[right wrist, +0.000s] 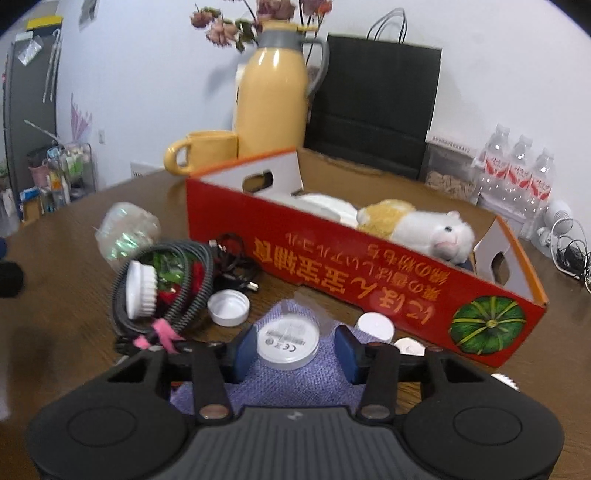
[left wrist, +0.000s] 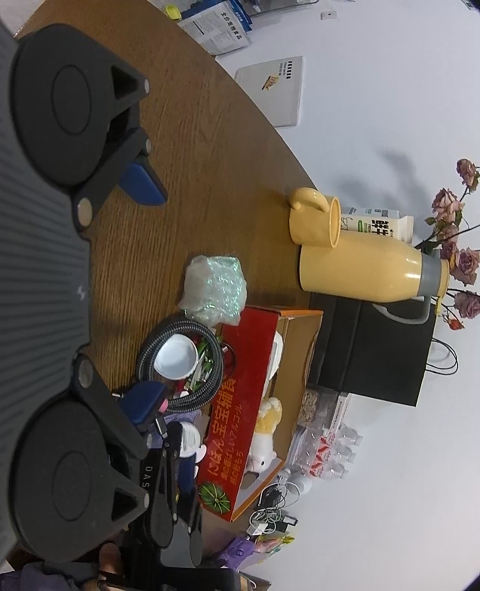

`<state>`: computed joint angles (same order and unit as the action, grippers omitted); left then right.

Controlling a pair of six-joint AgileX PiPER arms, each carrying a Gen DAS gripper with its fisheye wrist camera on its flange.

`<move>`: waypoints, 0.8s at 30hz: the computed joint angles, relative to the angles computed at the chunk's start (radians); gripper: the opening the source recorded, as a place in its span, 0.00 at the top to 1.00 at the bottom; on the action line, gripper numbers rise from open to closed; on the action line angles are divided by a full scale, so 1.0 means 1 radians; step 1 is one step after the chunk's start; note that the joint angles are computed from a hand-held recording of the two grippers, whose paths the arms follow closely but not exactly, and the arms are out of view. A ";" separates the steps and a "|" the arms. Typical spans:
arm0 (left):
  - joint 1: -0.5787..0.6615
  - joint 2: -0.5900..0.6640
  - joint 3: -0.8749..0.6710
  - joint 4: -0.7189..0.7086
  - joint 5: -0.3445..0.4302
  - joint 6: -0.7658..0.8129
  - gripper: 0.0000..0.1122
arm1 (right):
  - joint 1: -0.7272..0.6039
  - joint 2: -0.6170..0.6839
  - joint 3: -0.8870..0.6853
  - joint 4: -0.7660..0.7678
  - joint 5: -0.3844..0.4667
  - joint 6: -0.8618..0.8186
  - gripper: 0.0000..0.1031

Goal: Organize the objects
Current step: 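Grasp the round white device with the right tool while the left tool grasps a white cap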

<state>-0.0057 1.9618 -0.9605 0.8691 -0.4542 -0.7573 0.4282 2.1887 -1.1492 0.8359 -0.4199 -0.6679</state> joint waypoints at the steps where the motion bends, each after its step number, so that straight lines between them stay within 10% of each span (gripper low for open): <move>1: 0.001 0.002 -0.001 -0.004 0.000 0.001 0.08 | -0.001 0.006 -0.004 -0.006 0.009 0.001 0.64; 24: -0.133 0.098 -0.070 -0.257 -0.036 0.289 0.15 | 0.049 -0.104 0.393 -0.244 -0.516 0.460 0.65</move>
